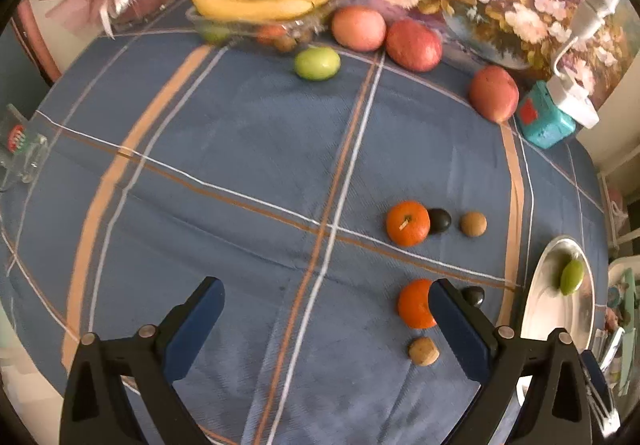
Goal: Organize fruits
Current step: 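Move the left gripper to the tangerine and close on it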
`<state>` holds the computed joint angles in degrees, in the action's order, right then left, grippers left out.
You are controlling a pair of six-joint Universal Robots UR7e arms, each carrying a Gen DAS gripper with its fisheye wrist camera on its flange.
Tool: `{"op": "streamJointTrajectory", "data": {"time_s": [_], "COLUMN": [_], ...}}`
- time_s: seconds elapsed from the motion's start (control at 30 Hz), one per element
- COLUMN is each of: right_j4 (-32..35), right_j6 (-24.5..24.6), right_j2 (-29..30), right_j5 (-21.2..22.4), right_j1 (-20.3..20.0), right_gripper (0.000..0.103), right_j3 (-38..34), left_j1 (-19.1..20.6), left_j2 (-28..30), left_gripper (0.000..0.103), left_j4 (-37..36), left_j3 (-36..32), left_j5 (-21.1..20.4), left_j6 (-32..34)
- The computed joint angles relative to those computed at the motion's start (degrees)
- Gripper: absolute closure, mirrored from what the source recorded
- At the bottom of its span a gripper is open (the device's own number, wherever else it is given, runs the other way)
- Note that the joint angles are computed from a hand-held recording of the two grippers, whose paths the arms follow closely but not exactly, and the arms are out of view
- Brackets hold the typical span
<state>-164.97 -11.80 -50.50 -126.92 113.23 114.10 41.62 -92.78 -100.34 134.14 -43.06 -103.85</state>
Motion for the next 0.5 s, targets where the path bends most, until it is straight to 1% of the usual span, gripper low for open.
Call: {"op": "streamJointTrajectory", "data": {"time_s": [0.1,0.17,0.3,0.33,0.4,0.5], "right_j4": [-0.2,-0.1,1.2,1.5,1.8,2.0], "right_j6": [0.1,0.2,1.5,1.8,2.1,2.1], "right_j2": [0.2,0.4,0.5,0.5,0.6,0.6], "right_j5": [-0.7,-1.3,-1.7,-1.8,-1.9,-2.0], "right_j1": [-0.2,-0.4,-0.9,-1.0,-1.1,-1.1], "right_gripper": [0.000,0.000,0.000,0.000,0.000,0.000], "right_j3": [0.0,0.0,-0.3,-0.3,-0.4,-0.4], "left_j1": [1.2,2.4,4.2,4.7,5.1,5.8], "left_j2": [1.3,2.6,5.5,6.0,6.6,7.9], "left_gripper": [0.000,0.000,0.000,0.000,0.000,0.003], "left_j4": [-6.4,-11.9,-19.2,-23.2,-28.2,-31.8], "left_j3": [1.4,2.4,3.1,3.8,4.8,4.8], "left_j5": [0.3,0.5,-0.2,-0.6,-0.7,-1.7], "left_j6": [4.2,7.8,13.8,16.2,18.4,20.9]}}
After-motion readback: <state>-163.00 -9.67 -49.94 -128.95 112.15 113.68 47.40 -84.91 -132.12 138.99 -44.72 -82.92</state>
